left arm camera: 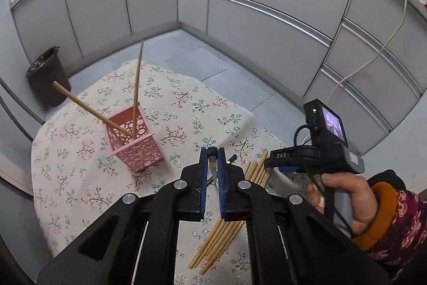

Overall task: Organize utensils
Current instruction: 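Lift the black chopstick with the left gripper while the right gripper grasps a wooden chopstick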

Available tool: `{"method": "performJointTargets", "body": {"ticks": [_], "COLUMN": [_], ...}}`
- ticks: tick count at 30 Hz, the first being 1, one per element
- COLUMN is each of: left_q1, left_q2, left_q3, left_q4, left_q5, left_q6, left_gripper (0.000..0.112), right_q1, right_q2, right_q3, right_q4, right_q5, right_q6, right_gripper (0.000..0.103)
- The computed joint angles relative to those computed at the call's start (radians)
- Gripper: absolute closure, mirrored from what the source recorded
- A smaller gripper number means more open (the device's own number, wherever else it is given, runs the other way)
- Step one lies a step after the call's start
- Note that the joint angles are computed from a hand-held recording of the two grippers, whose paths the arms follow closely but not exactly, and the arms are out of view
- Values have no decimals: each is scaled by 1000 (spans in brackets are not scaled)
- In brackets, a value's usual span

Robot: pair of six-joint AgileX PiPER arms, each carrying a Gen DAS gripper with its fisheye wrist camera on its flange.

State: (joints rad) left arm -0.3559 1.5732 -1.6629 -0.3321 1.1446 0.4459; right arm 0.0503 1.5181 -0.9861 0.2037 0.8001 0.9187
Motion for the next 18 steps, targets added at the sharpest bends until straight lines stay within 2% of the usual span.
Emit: {"method": "performJointTargets", "body": {"ticks": [2, 5, 7, 10, 18], "left_q1": [26, 74, 94, 124, 221], "left_q2": [-18, -36, -52, -84, -139], "left_q3": [11, 17, 20, 23, -32], "left_q4": [-13, -69, -85, -110, -162], "left_q5": [-1, 4, 3, 3, 8], "left_q6": [8, 31, 34, 36, 9], "left_gripper": [106, 106, 106, 106, 106], "right_q1": [40, 34, 36, 80, 247], "right_q2": [17, 12, -7, -76, -275], "right_q3": [-22, -9, 3, -3, -128], "right_q4": [-82, -64, -49, -112, -384], "right_q5": [12, -18, -37, -56, 9], "right_q6": [72, 46, 25, 58, 183], "right_gripper": [89, 95, 95, 95, 95]}}
